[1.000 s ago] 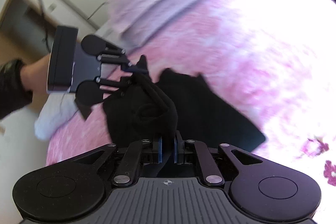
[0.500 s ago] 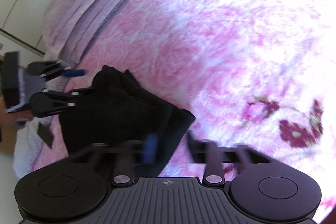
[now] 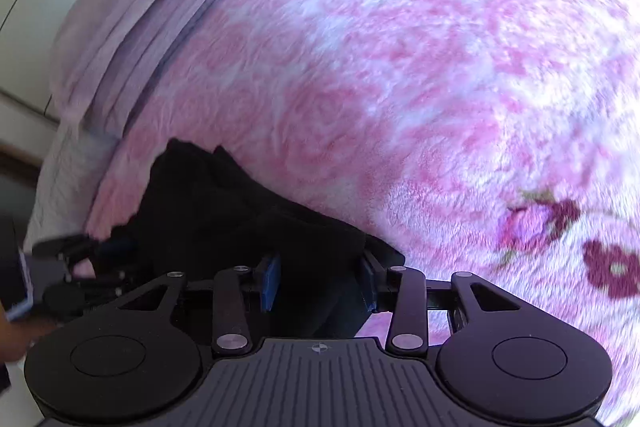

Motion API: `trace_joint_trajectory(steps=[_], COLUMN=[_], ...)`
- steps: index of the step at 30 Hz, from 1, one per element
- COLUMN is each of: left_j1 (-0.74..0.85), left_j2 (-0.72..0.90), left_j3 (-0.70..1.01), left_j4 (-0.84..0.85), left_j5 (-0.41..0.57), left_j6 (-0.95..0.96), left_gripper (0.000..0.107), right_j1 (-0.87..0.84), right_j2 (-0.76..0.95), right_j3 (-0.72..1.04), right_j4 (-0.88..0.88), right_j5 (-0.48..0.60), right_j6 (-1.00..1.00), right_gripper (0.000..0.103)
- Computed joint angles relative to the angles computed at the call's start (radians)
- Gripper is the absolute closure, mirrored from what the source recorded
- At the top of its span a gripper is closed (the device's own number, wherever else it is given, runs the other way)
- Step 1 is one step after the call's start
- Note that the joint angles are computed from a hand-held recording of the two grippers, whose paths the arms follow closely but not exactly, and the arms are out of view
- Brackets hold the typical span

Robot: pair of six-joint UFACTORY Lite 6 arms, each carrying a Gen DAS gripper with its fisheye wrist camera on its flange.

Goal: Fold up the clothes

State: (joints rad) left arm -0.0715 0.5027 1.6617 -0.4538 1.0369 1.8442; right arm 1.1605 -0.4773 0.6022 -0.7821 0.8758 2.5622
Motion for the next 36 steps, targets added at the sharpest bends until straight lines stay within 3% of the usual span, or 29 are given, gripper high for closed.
trace_joint_trajectory(steps=[4, 8, 12, 14, 18, 20, 23, 27, 31, 34, 36], left_j1=[0.039, 0.126, 0.218, 0.236, 0.236, 0.229, 0.233, 0.266, 0.349, 0.383, 0.389], left_j2=[-0.003, -0.022, -0.116, -0.178, -0.285, -0.276, -0.271, -0.312, -0.405, -0.511, -0.579], left_j3=[0.098, 0.182, 0.102, -0.003, -0.239, -0.25, -0.231, -0.217, -0.246, -0.361, -0.465], left_j4=[0.011, 0.015, 0.022, 0.042, 0.058, 0.059, 0.06, 0.05, -0.009, 0.0, 0.013], left_j5=[0.094, 0.213, 0.275, 0.252, 0.105, 0.091, 0.109, 0.149, 0.298, 0.39, 0.386], left_j6=[-0.035, -0.07, -0.072, -0.063, -0.015, -0.033, -0.049, -0.023, 0.029, 0.063, 0.083], left_gripper=[0.068, 0.069, 0.069, 0.069, 0.072, 0.072, 0.072, 0.073, 0.073, 0.072, 0.072], right_j1=[0.059, 0.103, 0.152, 0.142, 0.052, 0.017, 0.025, 0.047, 0.115, 0.138, 0.123], right_j2=[-0.044, 0.077, 0.203, 0.255, 0.32, 0.335, 0.271, 0.241, 0.199, 0.208, 0.239], right_j3=[0.03, 0.239, 0.442, 0.496, 0.452, 0.392, 0.28, 0.32, 0.338, 0.375, 0.403], right_j4=[0.029, 0.058, 0.029, 0.004, 0.04, 0.113, 0.087, 0.176, 0.159, 0.109, 0.07], right_j5=[0.092, 0.248, 0.353, 0.308, 0.039, -0.07, -0.137, -0.033, 0.084, 0.13, 0.104], right_j6=[-0.002, -0.048, -0.153, -0.227, -0.333, -0.361, -0.223, -0.284, -0.227, -0.205, -0.237], right_gripper=[0.063, 0.062, 0.063, 0.063, 0.063, 0.063, 0.063, 0.062, 0.062, 0.062, 0.062])
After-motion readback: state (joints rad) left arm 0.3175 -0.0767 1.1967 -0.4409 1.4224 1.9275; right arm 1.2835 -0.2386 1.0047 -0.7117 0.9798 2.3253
